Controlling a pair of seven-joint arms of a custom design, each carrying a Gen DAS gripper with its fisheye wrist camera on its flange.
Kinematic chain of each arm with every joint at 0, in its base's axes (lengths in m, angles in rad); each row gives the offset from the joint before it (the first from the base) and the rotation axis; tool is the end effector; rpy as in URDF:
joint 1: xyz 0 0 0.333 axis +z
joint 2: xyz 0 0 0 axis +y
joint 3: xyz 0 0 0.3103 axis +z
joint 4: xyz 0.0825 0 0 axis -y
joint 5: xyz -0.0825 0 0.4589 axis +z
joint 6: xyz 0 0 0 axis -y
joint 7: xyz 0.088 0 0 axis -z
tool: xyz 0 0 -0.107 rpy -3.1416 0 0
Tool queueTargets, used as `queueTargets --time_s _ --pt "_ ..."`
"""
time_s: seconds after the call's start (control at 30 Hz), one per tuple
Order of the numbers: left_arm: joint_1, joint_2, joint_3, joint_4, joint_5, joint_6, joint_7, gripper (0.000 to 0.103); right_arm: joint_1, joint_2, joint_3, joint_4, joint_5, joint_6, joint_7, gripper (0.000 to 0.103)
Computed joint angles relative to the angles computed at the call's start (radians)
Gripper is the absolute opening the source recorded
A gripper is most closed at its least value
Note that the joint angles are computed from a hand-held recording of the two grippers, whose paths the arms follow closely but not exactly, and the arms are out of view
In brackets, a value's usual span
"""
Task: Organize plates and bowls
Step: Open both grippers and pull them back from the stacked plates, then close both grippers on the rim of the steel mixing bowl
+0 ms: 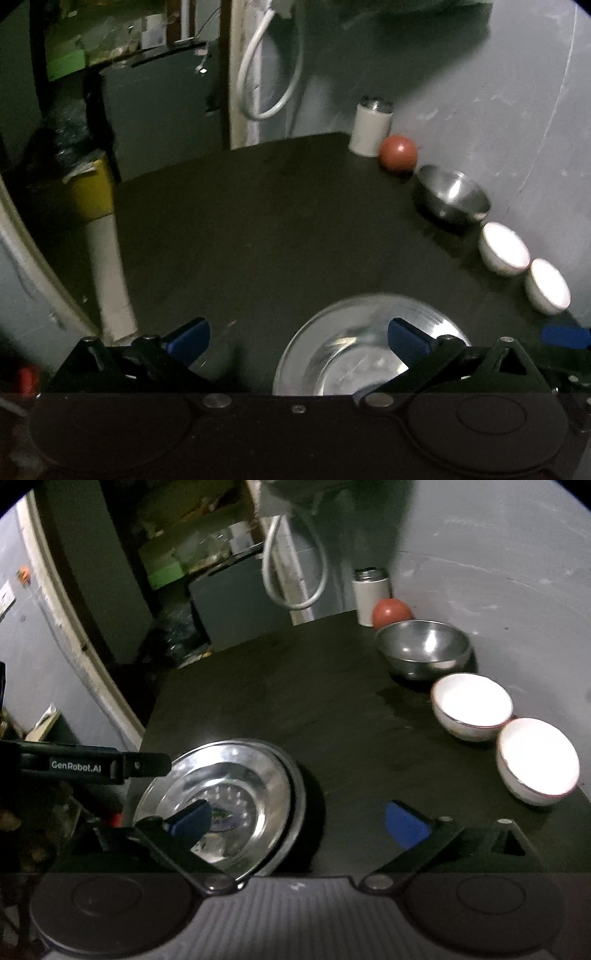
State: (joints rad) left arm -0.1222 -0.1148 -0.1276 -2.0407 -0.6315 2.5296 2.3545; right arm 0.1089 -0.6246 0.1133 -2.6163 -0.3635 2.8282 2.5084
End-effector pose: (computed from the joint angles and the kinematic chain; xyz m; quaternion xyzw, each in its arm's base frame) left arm 0.6192 -0.1539 0.5279 -0.4227 0.8269 -0.3482 0.1279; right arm 0.4601 0.1240 0.5083 -0.4976 0.7583 -0.2311 0.3521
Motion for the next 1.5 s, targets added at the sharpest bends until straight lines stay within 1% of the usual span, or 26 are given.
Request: queueTargets --time_s 0.1,0.17,0.23,0.33,0.47,0.53,0.6,0.67,0.73,0.8,0.97,1.0,1.13,1.23,1.3,1.33,1.37,1.4,1.43,1.47,1.5 --pt "-0.012 0.041 -0.007 0.051 -0.047 -0.016 0.019 0.102 -0.040 -0.022 0.022 -0.015 -0.016 0.006 0.046 0.103" --pt "-0.019 0.074 -0.019 0.088 -0.069 -0.001 0.033 0.102 -0.078 -0.042 0.043 -0.025 -0.041 0.006 0.086 0.103" --pt "-0.024 0.118 -0.033 0.141 -0.102 -0.005 0.057 0.102 -0.119 -0.053 0.056 -0.029 -0.069 0.009 0.121 0.103" --pt "-0.031 0.198 -0.061 0.239 -0.114 -0.021 0.069 0.102 -0.184 -0.043 0.064 -0.018 -0.111 0.032 0.171 0.103" --pt "-0.050 0.340 -0.101 0.409 -0.033 -0.047 0.026 0.102 -0.271 0.019 0.074 0.031 -0.171 0.067 0.235 0.103" --pt "-0.058 0.404 -0.119 0.480 -0.002 -0.043 0.001 0.102 -0.308 0.059 0.079 0.062 -0.205 0.092 0.264 0.102" --pt "-0.064 0.459 -0.134 0.539 0.022 -0.038 -0.030 0.102 -0.332 0.101 0.079 0.098 -0.234 0.096 0.284 0.098" --pt "-0.076 0.511 -0.140 0.597 0.059 -0.042 -0.082 0.102 -0.362 0.135 0.087 0.130 -0.278 0.104 0.315 0.097" --pt "-0.090 0.556 -0.144 0.647 0.097 -0.040 -0.134 0.102 -0.371 0.171 0.080 0.161 -0.313 0.111 0.332 0.097" --pt "-0.104 0.599 -0.147 0.701 0.137 -0.052 -0.175 0.102 -0.368 0.218 0.068 0.201 -0.338 0.093 0.342 0.094" --pt "-0.153 0.667 -0.128 0.787 0.265 -0.061 -0.281 0.102 -0.332 0.306 0.019 0.271 -0.394 0.056 0.389 0.089" --pt "-0.158 0.675 -0.127 0.796 0.284 -0.060 -0.293 0.102 -0.323 0.318 0.011 0.282 -0.406 0.042 0.395 0.086" --pt "-0.167 0.703 -0.131 0.830 0.332 -0.082 -0.312 0.101 -0.279 0.361 -0.031 0.323 -0.432 -0.006 0.404 0.080" --pt "-0.169 0.717 -0.137 0.846 0.346 -0.089 -0.325 0.091 -0.246 0.396 -0.067 0.347 -0.426 -0.019 0.380 0.069" --pt "-0.168 0.728 -0.142 0.864 0.345 -0.109 -0.330 0.084 -0.227 0.413 -0.086 0.361 -0.413 -0.028 0.350 0.058" --pt "-0.169 0.737 -0.143 0.878 0.347 -0.121 -0.334 0.078 -0.219 0.424 -0.095 0.370 -0.406 -0.033 0.336 0.055" --pt "-0.168 0.745 -0.146 0.892 0.345 -0.137 -0.334 0.072 -0.212 0.432 -0.104 0.376 -0.394 -0.033 0.319 0.051" --pt "-0.169 0.753 -0.147 0.905 0.346 -0.152 -0.338 0.069 -0.204 0.440 -0.112 0.382 -0.380 -0.033 0.301 0.048" --pt "-0.170 0.762 -0.149 0.919 0.346 -0.167 -0.340 0.057 -0.199 0.447 -0.118 0.388 -0.371 -0.035 0.282 0.046" --pt "-0.173 0.768 -0.147 0.931 0.349 -0.181 -0.346 0.044 -0.194 0.452 -0.122 0.393 -0.365 -0.042 0.263 0.042" --pt "-0.180 0.779 -0.142 0.950 0.358 -0.198 -0.357 0.039 -0.187 0.451 -0.127 0.395 -0.352 -0.053 0.239 0.038"
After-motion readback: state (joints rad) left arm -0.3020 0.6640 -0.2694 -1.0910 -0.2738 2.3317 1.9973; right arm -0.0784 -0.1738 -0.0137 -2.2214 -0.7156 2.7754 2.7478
